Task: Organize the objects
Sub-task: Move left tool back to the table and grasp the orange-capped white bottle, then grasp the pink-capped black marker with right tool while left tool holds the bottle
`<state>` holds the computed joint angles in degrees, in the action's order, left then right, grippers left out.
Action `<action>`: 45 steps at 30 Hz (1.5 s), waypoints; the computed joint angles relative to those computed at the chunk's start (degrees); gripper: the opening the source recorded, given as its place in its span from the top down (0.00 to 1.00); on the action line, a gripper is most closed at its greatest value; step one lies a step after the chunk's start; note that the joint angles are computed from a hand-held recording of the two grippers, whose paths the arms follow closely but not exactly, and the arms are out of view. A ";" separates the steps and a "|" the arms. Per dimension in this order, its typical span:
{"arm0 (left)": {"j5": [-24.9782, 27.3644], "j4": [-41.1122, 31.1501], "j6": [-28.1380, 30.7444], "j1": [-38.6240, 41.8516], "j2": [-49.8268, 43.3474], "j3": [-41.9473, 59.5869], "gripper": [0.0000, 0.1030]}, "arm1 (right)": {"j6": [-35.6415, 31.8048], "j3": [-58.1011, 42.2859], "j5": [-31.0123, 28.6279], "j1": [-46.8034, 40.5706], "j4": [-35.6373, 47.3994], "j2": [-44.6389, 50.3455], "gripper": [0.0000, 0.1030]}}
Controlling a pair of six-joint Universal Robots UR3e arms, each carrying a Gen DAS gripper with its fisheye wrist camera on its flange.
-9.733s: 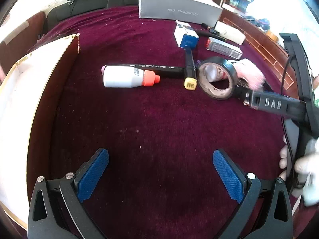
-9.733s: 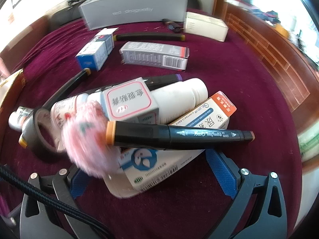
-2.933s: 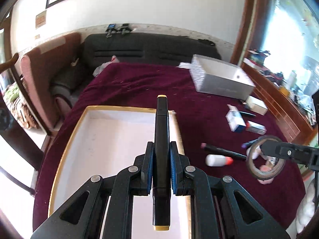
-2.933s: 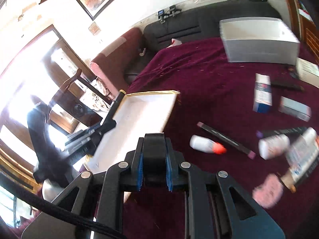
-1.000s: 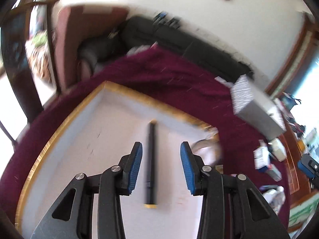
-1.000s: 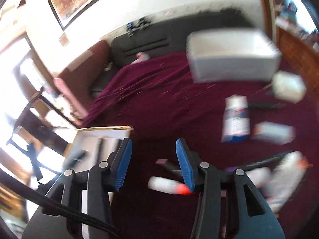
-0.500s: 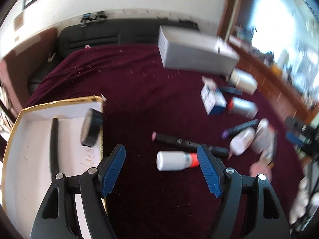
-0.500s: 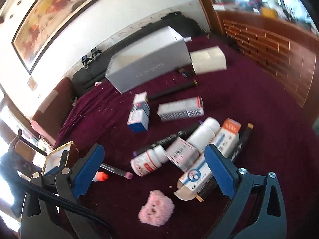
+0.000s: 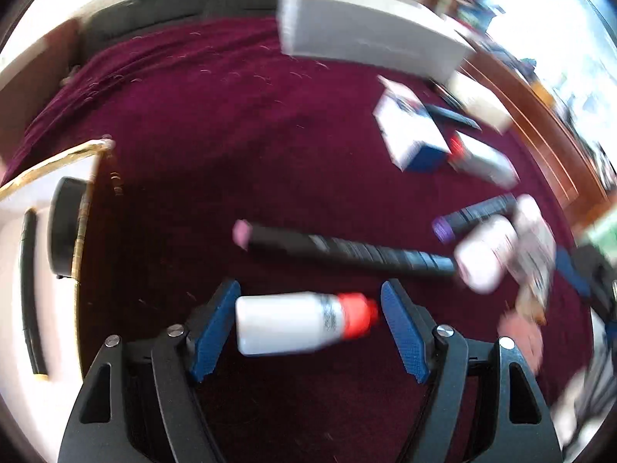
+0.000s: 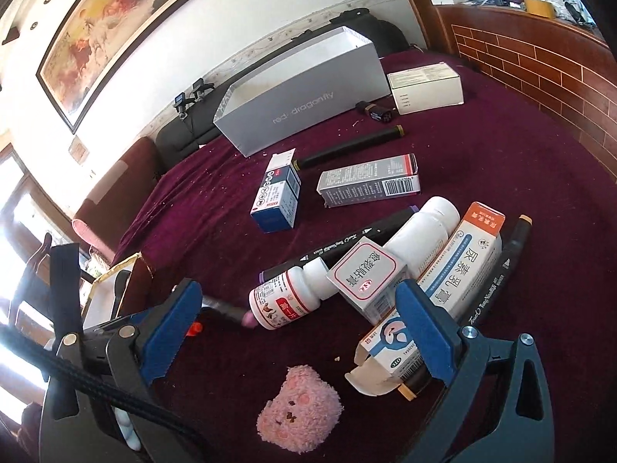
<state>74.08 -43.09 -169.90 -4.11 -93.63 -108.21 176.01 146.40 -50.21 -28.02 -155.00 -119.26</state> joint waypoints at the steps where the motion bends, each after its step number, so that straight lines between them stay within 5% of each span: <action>1: -2.60 -3.84 2.19 0.55 0.98 0.56 0.34 | -0.20 0.09 0.24 -0.18 0.03 0.21 0.02; 4: -6.68 -10.35 7.82 1.68 4.90 0.24 0.34 | -0.59 0.40 0.81 -0.66 0.30 0.45 0.02; 9: -3.29 -2.81 12.52 -0.71 7.70 -2.64 0.34 | -0.71 0.56 1.16 -1.33 0.26 1.48 0.02; 17: 10.08 6.87 4.90 -11.88 -1.10 -0.50 0.34 | -0.85 0.64 0.36 -0.78 -1.55 2.81 0.02; 19: 11.04 8.60 2.88 -12.76 -1.35 -1.63 0.45 | -1.04 0.63 -0.03 -0.62 -1.84 3.04 0.02; 20: 9.73 7.91 2.31 -12.45 -0.98 -1.60 0.68 | -1.13 0.76 -0.33 -0.55 -2.07 2.97 0.02; 21: 9.93 7.67 1.16 -12.48 -0.25 -1.84 0.78 | -1.17 0.89 -0.60 -0.51 -2.24 2.80 0.02; 26: 4.47 6.69 -0.32 -7.68 7.40 -8.37 0.78 | -3.31 -1.80 0.53 0.68 5.38 -0.89 0.02; 30: -4.78 -1.39 3.50 2.83 21.83 -15.75 0.78 | -5.86 -12.72 -0.47 8.87 11.94 4.38 0.01; 35: -15.48 -20.30 14.85 19.71 40.69 -19.69 0.78 | -6.45 -30.27 -16.50 28.72 8.98 24.03 0.03; 38: -20.51 -35.37 24.87 31.20 49.86 -19.19 0.78 | -7.67 -39.99 -25.53 37.50 10.49 35.51 0.16; 40: -23.47 -47.21 33.54 40.13 54.96 -17.78 0.78 | -7.82 -45.62 -31.19 41.58 11.52 42.39 0.34; 45: -26.85 -70.14 52.07 58.09 59.84 -14.09 0.78 | -5.29 -49.61 -35.07 43.51 11.35 48.65 0.77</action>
